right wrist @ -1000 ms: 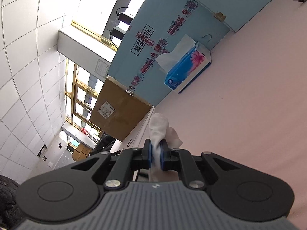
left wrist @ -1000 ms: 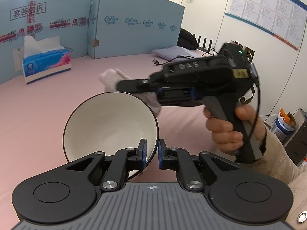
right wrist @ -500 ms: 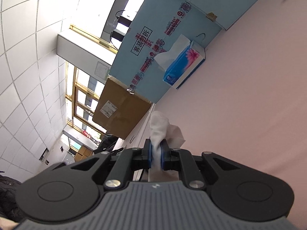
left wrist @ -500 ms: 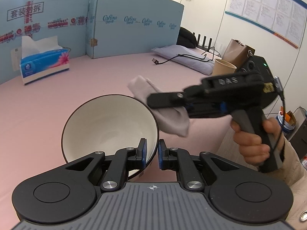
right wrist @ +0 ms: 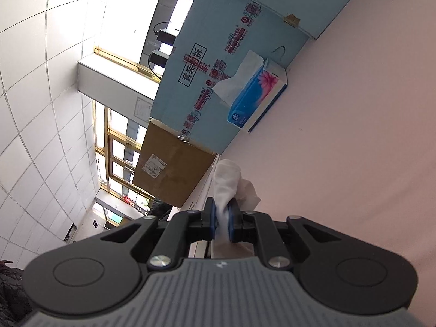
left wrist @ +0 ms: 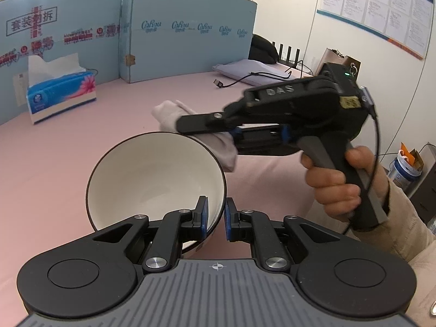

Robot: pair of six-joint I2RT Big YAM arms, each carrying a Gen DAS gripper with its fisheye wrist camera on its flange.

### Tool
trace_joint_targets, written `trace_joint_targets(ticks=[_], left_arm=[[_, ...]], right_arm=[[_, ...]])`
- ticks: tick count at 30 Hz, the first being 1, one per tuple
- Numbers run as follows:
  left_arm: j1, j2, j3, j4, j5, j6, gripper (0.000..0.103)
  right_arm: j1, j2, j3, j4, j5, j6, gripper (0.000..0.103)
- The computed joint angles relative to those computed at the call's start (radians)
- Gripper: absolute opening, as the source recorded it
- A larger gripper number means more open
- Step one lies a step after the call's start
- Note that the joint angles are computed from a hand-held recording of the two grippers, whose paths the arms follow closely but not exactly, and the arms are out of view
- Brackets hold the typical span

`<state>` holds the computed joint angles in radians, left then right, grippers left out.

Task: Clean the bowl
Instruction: 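Wipe the white cloth over the bowl's outer wall with the right gripper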

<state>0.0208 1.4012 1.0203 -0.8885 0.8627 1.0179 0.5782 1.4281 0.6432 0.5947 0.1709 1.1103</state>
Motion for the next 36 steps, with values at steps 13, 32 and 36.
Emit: trace_joint_targets(ticks=[13, 32, 36], left_arm=[[-0.015, -0.001, 0.001, 0.005, -0.016, -0.007, 0.019], [-0.129, -0.003, 0.003, 0.108, -0.123, -0.056, 0.019], [-0.095, 0.002, 0.013, 0.039, -0.093, 0.014, 0.013]], right_arm=[[-0.051, 0.060, 0.053, -0.019, -0.104, -0.016, 0.012], [-0.008, -0.064, -0.107, 0.030, 0.018, 0.022, 0.012], [0.013, -0.058, -0.109, 0.048, 0.016, 0.034, 0.012]])
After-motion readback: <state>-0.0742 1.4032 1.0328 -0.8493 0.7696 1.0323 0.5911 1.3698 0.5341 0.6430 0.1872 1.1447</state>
